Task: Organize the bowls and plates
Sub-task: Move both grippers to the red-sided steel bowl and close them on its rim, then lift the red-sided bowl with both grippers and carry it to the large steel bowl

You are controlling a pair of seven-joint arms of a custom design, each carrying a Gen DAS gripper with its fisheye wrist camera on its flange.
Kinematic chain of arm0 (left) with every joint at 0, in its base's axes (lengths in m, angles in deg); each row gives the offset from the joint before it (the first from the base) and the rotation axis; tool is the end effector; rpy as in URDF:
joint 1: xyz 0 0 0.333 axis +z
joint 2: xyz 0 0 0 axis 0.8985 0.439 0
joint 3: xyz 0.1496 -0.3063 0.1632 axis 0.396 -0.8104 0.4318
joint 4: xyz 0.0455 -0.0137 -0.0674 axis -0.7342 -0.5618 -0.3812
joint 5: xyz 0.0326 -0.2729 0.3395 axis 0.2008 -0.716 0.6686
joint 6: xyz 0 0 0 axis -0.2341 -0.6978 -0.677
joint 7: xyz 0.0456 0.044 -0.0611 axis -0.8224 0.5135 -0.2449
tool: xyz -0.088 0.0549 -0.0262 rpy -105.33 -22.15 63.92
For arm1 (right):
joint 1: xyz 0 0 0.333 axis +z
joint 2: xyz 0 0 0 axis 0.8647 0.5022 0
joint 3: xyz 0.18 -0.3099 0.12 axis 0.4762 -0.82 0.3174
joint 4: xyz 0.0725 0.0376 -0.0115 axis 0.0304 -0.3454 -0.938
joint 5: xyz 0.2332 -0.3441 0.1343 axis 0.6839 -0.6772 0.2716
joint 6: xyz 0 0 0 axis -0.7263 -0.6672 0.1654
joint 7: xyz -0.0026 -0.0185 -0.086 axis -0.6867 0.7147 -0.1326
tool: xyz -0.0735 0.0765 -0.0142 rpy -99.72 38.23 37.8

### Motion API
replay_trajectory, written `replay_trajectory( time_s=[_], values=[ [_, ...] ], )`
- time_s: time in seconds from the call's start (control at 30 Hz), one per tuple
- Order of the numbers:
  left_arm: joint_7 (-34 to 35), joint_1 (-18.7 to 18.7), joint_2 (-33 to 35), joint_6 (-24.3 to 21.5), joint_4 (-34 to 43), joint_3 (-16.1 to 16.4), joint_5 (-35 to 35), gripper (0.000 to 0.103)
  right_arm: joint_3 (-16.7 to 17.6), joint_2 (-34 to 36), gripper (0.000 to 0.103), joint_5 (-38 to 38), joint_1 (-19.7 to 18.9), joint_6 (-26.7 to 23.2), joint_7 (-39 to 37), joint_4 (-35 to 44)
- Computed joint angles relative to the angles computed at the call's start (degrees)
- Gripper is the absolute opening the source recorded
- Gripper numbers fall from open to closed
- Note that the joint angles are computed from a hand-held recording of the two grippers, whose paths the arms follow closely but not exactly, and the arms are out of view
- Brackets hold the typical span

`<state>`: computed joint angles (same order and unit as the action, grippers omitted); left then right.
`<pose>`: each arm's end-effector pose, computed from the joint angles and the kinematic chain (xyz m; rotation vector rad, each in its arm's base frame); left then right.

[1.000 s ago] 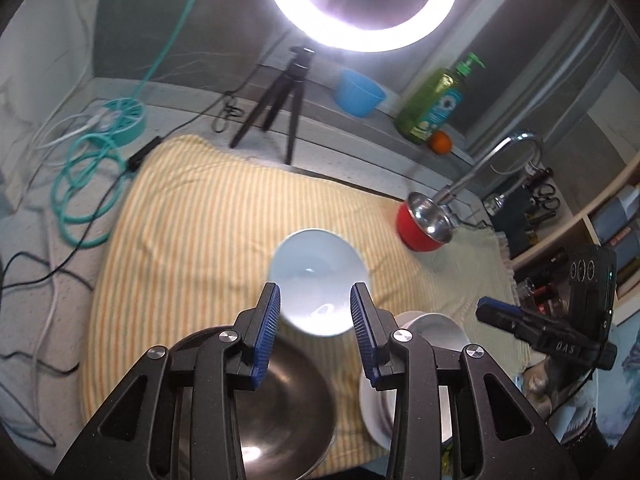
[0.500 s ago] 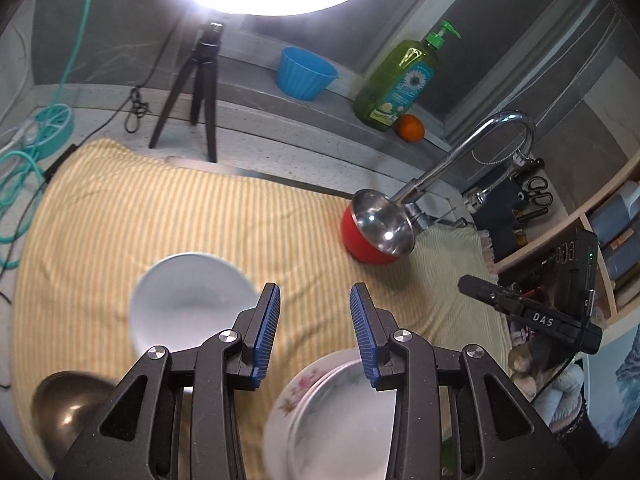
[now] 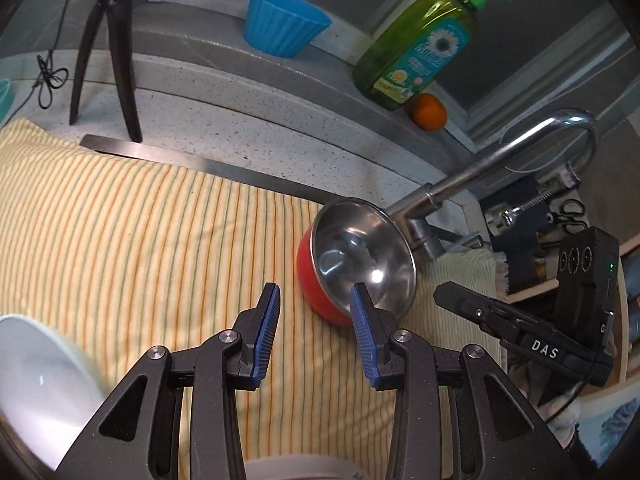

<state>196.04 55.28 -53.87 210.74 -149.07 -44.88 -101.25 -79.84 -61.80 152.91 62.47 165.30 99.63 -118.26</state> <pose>0.5362 -0.2289 0.3262 1.9776 -2.0843 0.9563 0.5650 0.0066 0.3046 -1.7444 1.8518 0.0113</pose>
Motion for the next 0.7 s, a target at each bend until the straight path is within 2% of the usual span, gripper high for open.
replay_trajectory(
  time_s=[0.27, 0.3, 0.4, 0.47, 0.7],
  values=[
    [-7.49, 0.83, 4.31, 0.73, 2.90, -0.70, 9.23, 0.031, 0.20, 4.52, 0.039, -0.28, -1.66, -2.85, 0.54, 4.01],
    [-8.08, 1.19, 4.61, 0.99, 2.98, -1.13, 10.35, 0.030, 0.25, 5.09, 0.037, -0.80, -1.65, -2.75, 1.05, 4.41],
    [-9.21, 2.46, 5.37, 0.86, 3.32, -2.53, 12.99, 0.025, 0.58, 6.24, 0.022, -1.87, -1.96, -3.34, 2.38, 5.11],
    [-9.58, 3.41, 5.77, 0.94, 3.37, -3.48, 14.16, 0.021, 0.83, 6.58, 0.022, -2.00, -2.24, -3.54, 2.84, 5.25],
    [-9.28, 5.86, 7.01, 0.23, 4.33, -6.20, 16.61, 0.018, 1.37, 7.04, 0.016, -2.45, -2.41, -2.25, 4.22, 5.40]
  ],
)
